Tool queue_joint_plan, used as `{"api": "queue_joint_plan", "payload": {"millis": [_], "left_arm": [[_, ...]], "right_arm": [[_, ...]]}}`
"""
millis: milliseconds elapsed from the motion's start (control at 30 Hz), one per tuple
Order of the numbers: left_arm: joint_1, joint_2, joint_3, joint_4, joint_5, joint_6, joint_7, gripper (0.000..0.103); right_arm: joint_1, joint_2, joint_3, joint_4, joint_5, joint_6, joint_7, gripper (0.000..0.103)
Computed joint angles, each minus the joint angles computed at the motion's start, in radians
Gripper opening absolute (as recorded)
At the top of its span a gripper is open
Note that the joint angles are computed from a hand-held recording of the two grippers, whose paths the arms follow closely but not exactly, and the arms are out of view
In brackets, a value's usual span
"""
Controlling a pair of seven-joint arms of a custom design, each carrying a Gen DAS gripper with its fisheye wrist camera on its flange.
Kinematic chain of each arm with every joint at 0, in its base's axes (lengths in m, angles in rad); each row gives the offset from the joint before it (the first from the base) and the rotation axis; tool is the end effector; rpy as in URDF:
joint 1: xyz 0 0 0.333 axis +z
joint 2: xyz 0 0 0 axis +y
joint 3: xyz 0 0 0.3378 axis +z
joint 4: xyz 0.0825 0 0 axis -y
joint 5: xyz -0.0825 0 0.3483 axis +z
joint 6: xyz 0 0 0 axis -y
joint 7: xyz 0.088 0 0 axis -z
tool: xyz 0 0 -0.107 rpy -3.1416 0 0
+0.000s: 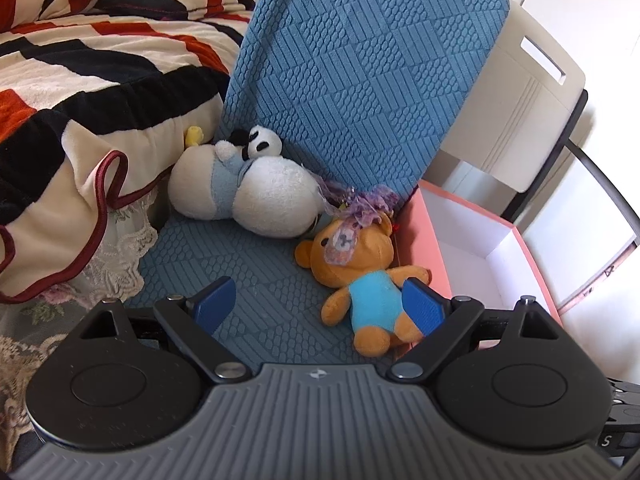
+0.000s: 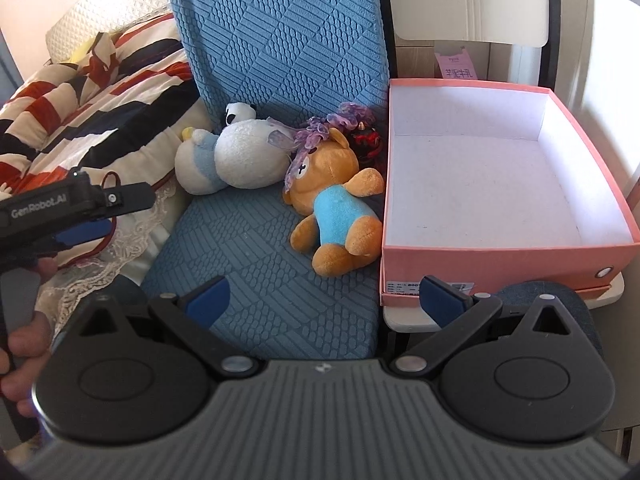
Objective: Organize objects
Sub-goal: 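Move both grippers toward the plush toys on the blue seat, then close left gripper on snowman plush while right gripper closes on brown bear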
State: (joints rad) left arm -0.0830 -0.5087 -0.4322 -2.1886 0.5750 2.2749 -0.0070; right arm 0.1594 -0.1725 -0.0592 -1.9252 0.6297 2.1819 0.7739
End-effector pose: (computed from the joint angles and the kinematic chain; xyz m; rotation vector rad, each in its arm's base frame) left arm 0.3416 -0.2320 0.6567 -2.2350 0.9170 -0.8692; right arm 0.5022 0.0697 0.6445 -2.1665 1.0890 -0.1548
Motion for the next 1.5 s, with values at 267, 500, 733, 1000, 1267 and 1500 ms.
{"api": "queue_joint_plan", "payload": {"millis": [267,500,733,1000,1267,1500], "left_arm": [[0.031,0.026,0.025,-0.047,0.049,0.101,-0.025,0.093],[0.073,0.035,0.055,-0.110,0.081,0.242,-0.063,0.093],[0.186,0.002,0.040,-0.199,0.178,0.387,-0.192,0.093],[0.324,0.022,0.025,-0.268,0.242,0.570,-0.316,0.093],[0.651,0.003,-0.136,-0.323,0.301,0.889,-0.509,0.093],[1.033,-0.030,-0.384,-0.369,0.133,1.188,-0.582,0.093]], "right_arm": [[0.012,0.036,0.016,0.024,0.000,0.031,-0.020,0.103],[0.021,0.079,0.035,0.050,0.047,0.050,-0.064,0.103],[0.036,0.112,0.055,0.042,0.123,0.121,-0.141,0.103],[0.072,0.137,0.093,0.001,0.189,0.299,-0.252,0.103],[0.098,0.211,0.127,0.029,0.192,0.389,-0.299,0.102],[0.108,0.244,0.157,0.017,0.168,0.456,-0.356,0.099]]}}
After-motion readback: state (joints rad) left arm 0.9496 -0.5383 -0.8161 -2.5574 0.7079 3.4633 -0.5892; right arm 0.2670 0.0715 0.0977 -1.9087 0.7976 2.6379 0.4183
